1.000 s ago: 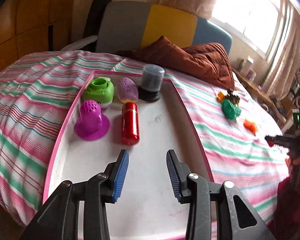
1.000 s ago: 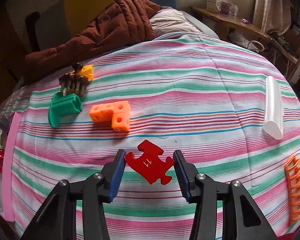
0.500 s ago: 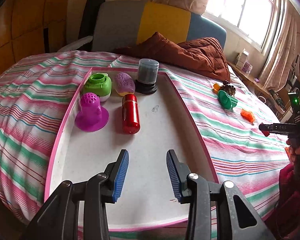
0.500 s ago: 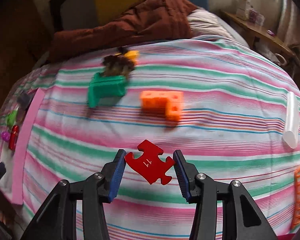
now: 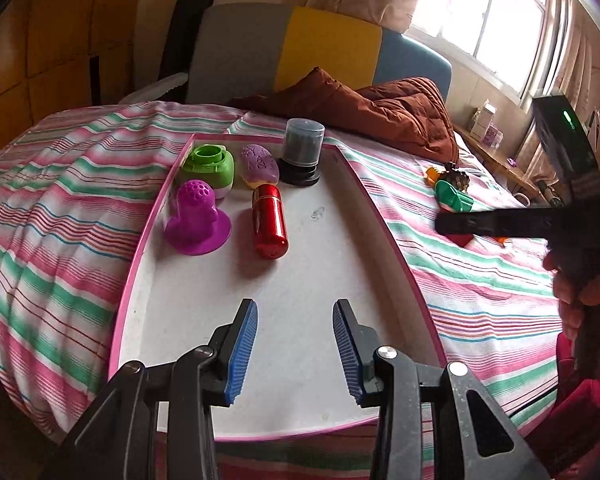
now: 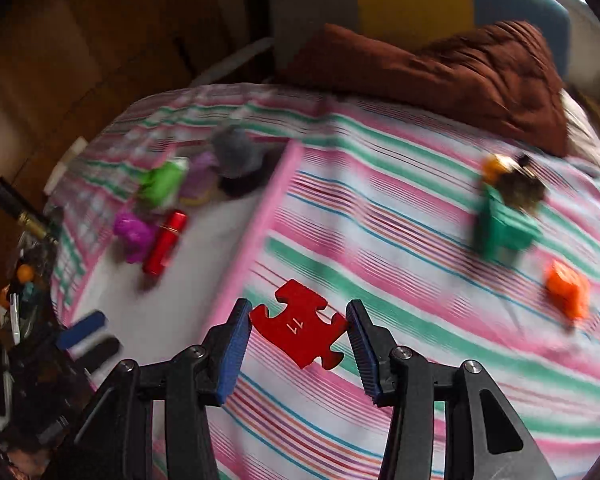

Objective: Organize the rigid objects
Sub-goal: 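Carry the red puzzle piece into the tray beside the cylinder, open right tool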

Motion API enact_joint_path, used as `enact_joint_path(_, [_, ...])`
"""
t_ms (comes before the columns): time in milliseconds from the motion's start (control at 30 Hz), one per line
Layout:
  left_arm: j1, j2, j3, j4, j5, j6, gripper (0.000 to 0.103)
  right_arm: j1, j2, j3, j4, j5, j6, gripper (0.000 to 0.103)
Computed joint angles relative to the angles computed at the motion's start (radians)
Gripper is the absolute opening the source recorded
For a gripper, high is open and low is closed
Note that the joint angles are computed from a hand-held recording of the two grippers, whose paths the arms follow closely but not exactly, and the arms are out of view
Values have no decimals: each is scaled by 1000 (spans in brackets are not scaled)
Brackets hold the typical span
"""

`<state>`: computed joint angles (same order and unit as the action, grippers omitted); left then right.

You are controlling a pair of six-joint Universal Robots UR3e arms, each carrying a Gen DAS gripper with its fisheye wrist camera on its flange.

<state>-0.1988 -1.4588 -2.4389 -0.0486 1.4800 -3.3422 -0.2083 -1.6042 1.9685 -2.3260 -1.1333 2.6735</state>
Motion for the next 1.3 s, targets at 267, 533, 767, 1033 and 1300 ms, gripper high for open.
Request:
enact_joint_path(267, [10,24,-21,-6,8,-1,39,227,226,-191,-131,-59,157,49])
enact_joint_path(533, [46,61,-48,-22,-11,-1,39,350,413,-363,-169,-188,218,49])
enact_joint_path(767, [53,72,-55,-22,-18,-5,39,353,496,-429,-185,-213,248,50])
enact_joint_path(1033, [47,70,-61,-7,-14,-13,39,296,355,-238,-329,-127,230,64])
enact_joint_path(1300, [40,67,-72,15,-66,-6,39,190,172,-44,-322,-64,215,65])
